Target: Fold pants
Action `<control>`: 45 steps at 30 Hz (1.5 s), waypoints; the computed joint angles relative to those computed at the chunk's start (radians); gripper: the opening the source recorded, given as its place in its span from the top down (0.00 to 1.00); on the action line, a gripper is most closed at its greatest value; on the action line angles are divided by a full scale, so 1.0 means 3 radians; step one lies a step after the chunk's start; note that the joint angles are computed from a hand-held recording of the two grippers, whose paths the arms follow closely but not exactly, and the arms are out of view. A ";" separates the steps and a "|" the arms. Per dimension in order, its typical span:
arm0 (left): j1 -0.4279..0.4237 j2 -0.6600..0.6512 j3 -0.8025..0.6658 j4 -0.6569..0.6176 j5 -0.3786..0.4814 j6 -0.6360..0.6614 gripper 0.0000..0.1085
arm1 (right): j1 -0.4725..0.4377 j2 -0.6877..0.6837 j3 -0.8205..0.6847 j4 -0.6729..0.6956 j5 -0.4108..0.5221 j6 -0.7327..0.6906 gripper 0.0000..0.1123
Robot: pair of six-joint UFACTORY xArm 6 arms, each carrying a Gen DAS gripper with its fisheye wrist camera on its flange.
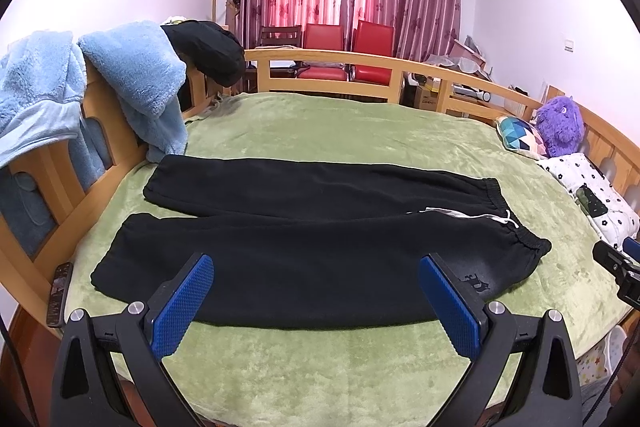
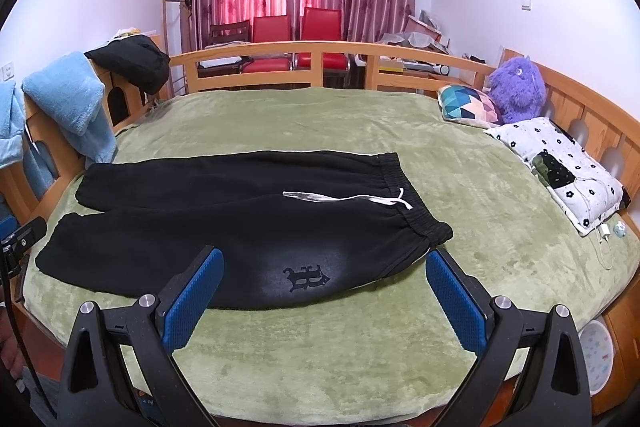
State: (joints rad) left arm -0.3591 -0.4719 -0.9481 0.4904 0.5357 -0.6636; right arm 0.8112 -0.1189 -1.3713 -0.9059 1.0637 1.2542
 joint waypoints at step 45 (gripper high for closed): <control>0.1142 0.0762 0.0661 -0.1107 -0.0680 0.0584 0.19 | -0.0835 0.0608 0.0726 0.0490 -0.1318 0.0302 0.43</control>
